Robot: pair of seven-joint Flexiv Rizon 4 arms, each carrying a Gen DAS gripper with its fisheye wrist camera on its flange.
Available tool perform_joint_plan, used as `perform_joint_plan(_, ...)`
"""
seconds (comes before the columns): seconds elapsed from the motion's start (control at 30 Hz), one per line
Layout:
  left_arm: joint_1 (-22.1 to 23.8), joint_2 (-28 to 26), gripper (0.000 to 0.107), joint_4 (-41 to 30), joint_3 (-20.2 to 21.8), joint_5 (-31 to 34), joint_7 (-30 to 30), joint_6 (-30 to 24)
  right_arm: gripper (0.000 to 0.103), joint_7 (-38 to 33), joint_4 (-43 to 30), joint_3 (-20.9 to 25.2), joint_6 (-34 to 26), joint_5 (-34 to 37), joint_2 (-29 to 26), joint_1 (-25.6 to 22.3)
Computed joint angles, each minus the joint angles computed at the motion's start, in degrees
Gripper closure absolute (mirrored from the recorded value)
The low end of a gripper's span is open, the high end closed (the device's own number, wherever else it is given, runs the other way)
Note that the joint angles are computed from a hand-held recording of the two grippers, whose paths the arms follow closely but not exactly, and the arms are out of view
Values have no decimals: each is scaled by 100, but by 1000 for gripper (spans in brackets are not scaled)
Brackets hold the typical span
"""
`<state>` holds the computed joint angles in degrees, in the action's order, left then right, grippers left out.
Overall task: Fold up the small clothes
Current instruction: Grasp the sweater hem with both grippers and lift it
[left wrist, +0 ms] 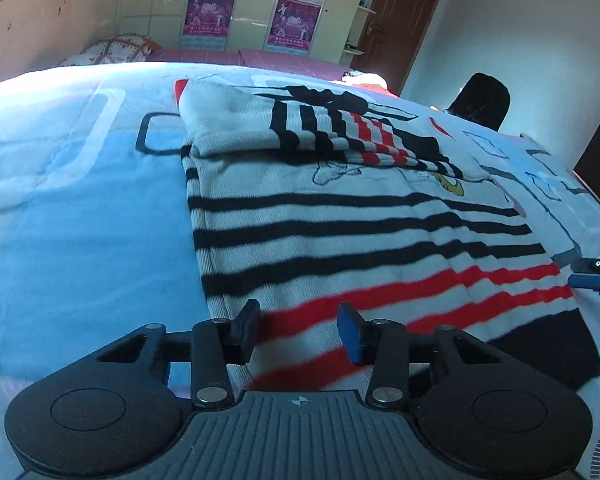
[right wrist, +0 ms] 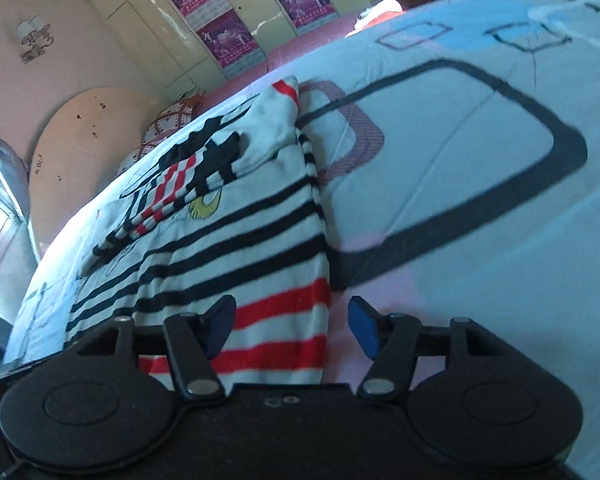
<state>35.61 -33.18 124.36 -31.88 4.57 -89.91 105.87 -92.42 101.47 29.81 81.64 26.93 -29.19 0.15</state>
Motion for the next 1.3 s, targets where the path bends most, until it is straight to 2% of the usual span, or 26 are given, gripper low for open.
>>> perform_joint_plan(0.03,241,-8,64,195,-278,28,-137,107,44,-286,-14,401,-119,257,-42,-365)
perform_joint_plan(0.1,690,-86,64,540,-796,162,-495,276,45,-677,27,808,-317,744,-36,-772)
perform_joint_plan(0.2,1335,-626,64,947,-1533,569,-1122,781,51,-1482,53,1459,-603,1665,-59,-1473)
perform_joint_plan(0.27,1554,-1191,65,1119,-1778,851,-1544,1294,58,-1837,49,1693,-906,2174,-80,-1812)
perform_joint_plan(0.37,1583,-1911,65,1189,-1787,1234,-2038,2019,60,-2239,-8,1801,-1158,2790,-125,-2043)
perform_joint_plan(0.43,1465,-2231,65,1116,-1659,1398,-2290,2420,60,-2338,-129,1736,-1343,3041,-195,-2048)
perform_joint_plan(0.57,1481,-2571,65,889,-1610,1756,-2656,2557,62,-2288,-364,1469,-1768,3282,-247,-1912)
perform_joint_plan(0.6,1498,-2478,65,908,-1585,1795,-2738,2516,63,-2276,-336,1376,-1796,3286,-170,-1851)
perform_joint_plan(0.73,1419,-1433,64,1290,-1180,1678,-2931,2314,62,-2459,-190,1103,-1981,3395,95,-1733)
perform_joint_plan(0.77,1468,-1254,64,1327,-1154,1727,-2965,2130,62,-2523,-165,1053,-2043,3482,126,-1736)
perform_joint_plan(0.87,1554,-1152,64,1228,-1178,1942,-3151,1746,62,-2636,-145,867,-2137,3693,185,-1645)
perform_joint_plan(0.97,1485,-473,64,1339,-1076,1816,-3273,1380,61,-2628,-103,624,-2256,3685,346,-1480)
perform_joint_plan(1.03,1628,-170,64,1429,-1127,1842,-3146,874,60,-2667,-66,480,-2372,3737,417,-1416)
perform_joint_plan(1.17,1907,-820,64,1500,-1281,1902,-3135,1394,60,-2690,-46,208,-2510,3932,506,-1249)
perform_joint_plan(1.3,1979,-2166,64,1125,-1314,2401,-3459,2232,60,-2762,-160,-44,-2625,4201,435,-1035)
